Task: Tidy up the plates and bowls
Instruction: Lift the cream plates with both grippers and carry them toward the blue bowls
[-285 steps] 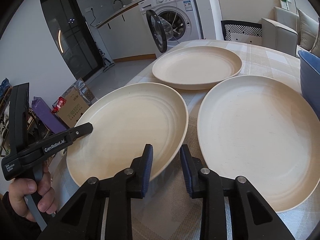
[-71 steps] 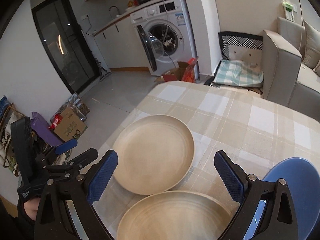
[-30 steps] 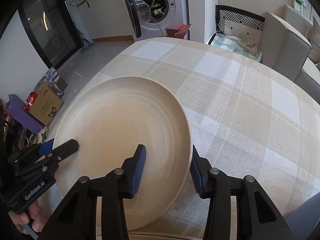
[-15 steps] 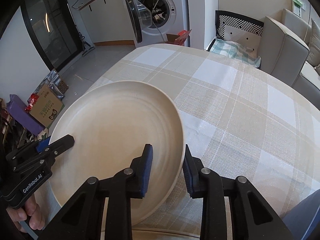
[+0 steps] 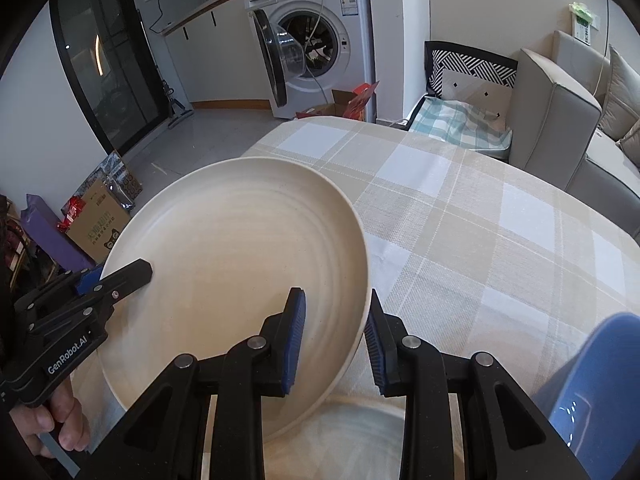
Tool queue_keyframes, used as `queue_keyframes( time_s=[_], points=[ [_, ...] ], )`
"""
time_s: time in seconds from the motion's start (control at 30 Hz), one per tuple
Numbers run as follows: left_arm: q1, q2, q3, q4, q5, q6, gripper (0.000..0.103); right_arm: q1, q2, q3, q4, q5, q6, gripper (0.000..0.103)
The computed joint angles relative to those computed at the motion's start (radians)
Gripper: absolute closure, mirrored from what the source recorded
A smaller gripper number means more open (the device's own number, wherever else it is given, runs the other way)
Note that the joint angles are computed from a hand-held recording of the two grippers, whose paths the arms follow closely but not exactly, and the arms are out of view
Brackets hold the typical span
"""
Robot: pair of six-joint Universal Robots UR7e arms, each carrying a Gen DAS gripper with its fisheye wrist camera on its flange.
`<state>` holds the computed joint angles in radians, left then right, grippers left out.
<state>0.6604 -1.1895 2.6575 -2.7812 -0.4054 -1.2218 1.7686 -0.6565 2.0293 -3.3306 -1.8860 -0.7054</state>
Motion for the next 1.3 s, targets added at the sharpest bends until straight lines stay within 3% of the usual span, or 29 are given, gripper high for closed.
queue_keyframes(
  time_s=[0.37,0.57,1.0,1.3],
  points=[
    [-0.136,-0.071,0.006,0.293,-0.039,-0.214,0.077,-0.012,-0.106,0.164,-0.086,0.001,0.013,0.074],
    [-0.204,-0.053,0.019,0.349,-0.087,-0.294,0.077,-0.029,-0.135,0.243,-0.159,-0.006,0.009,0.074],
    [-0.31,0.044,0.029,0.34,-0.162,-0.366,0.077,-0.109,-0.177,0.411,-0.33,0.02,-0.01,0.074],
    [-0.316,0.16,0.003,0.187,-0.178,-0.267,0.077,-0.184,-0.207,0.502,-0.439,0.035,-0.033,0.074]
  ],
)
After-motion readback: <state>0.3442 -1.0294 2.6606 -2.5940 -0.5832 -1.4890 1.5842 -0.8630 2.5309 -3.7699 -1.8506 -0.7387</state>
